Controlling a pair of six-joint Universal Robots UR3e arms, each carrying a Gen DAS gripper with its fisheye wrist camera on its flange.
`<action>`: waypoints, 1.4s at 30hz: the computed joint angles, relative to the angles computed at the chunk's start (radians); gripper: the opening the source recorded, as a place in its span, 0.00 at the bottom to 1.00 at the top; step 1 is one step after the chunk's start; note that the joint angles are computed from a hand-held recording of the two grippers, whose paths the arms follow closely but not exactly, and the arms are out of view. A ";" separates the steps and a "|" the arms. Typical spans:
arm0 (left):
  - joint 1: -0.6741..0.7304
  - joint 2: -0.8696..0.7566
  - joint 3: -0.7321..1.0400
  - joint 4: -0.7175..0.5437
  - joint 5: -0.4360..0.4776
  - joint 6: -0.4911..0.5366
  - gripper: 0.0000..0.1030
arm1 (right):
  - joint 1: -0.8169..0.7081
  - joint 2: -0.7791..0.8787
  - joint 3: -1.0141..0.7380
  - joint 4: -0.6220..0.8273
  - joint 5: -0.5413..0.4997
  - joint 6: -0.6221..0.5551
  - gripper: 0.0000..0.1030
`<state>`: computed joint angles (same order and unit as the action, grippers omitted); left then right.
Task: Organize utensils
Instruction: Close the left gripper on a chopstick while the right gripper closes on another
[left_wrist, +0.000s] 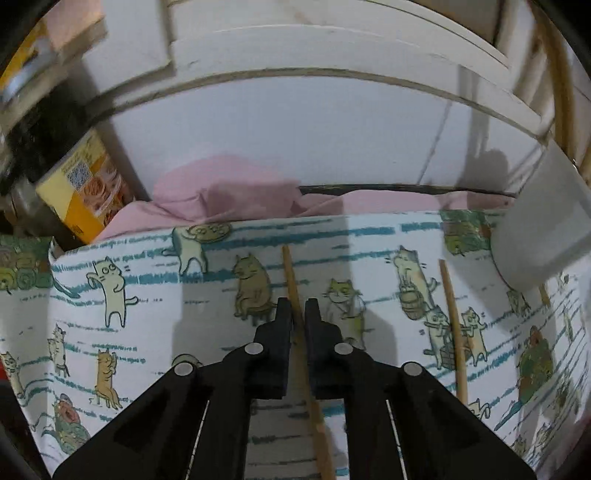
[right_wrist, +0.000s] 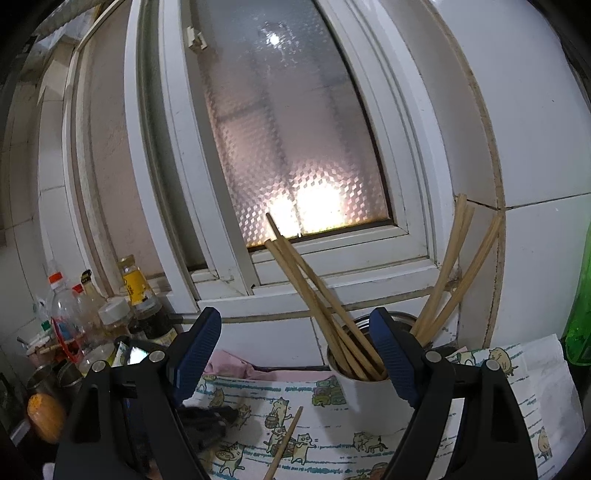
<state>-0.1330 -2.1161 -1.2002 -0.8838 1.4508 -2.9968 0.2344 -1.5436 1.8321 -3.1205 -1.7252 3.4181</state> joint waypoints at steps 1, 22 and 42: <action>-0.001 -0.005 0.011 -0.008 0.008 -0.004 0.14 | 0.012 0.014 -0.012 0.009 -0.013 -0.005 0.82; 0.068 -0.064 0.190 -0.172 0.031 -0.003 0.10 | 0.132 0.237 -0.236 0.314 -0.177 -0.063 0.82; 0.056 -0.075 0.156 -0.120 0.059 -0.034 0.20 | 0.182 0.453 -0.446 0.663 -0.226 -0.140 0.67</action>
<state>-0.0766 -2.1907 -1.0446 -1.0041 1.5098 -3.0306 0.4168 -1.0903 1.3859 -2.4571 -1.9511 3.2784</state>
